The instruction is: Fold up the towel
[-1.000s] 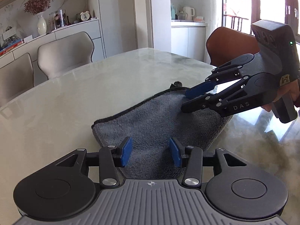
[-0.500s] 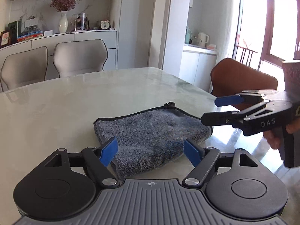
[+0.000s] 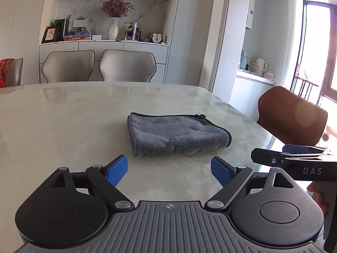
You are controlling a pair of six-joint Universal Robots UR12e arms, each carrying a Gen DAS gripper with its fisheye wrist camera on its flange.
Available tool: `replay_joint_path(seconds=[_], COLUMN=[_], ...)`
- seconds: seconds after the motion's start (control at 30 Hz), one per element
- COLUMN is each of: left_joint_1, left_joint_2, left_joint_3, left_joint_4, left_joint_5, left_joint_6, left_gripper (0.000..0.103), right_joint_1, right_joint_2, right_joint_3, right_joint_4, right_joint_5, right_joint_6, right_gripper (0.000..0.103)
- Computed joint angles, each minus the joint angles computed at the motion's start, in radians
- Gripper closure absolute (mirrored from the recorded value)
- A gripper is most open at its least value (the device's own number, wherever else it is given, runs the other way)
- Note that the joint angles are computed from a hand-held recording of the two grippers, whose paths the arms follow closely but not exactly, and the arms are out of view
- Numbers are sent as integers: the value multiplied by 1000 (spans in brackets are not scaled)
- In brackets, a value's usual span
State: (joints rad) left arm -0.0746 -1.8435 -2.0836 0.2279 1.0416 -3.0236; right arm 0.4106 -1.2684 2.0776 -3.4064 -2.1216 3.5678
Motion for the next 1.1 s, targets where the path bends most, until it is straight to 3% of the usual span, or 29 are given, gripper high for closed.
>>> replay_joint_path(seconds=[0.1,0.37,0.5,0.63,0.77,0.9,1.1], left_joint_1=[5,21,19,10,6,3,-16], left_joint_2=[16,42,53,65,82,100,112], left_joint_3=[-32,-107,-122,-143,-155,-161,-165], left_joint_4=[27,143,162,200,192,163,153], left_joint_5=[18,20,44,91,122,130,196], left_joint_6=[-11,-53,-67,-56,-48,-51,-24], left_gripper=[9,3,2,2,1,0,0], right_joint_1=[26,85,93,116,140,141,156], right_joint_2=[4,0,-17,-17,-11,-24,-24], right_joint_3=[7,-10,0,0,-2,10,10], right_joint_4=[-18,114,154,176,184,179,170], right_joint_5=[-41,-173,-153,-214,-269,-237,-249], right_joint_6=[5,103,152,153,125,140,111], right_gripper=[1,1,1,1,1,1,1])
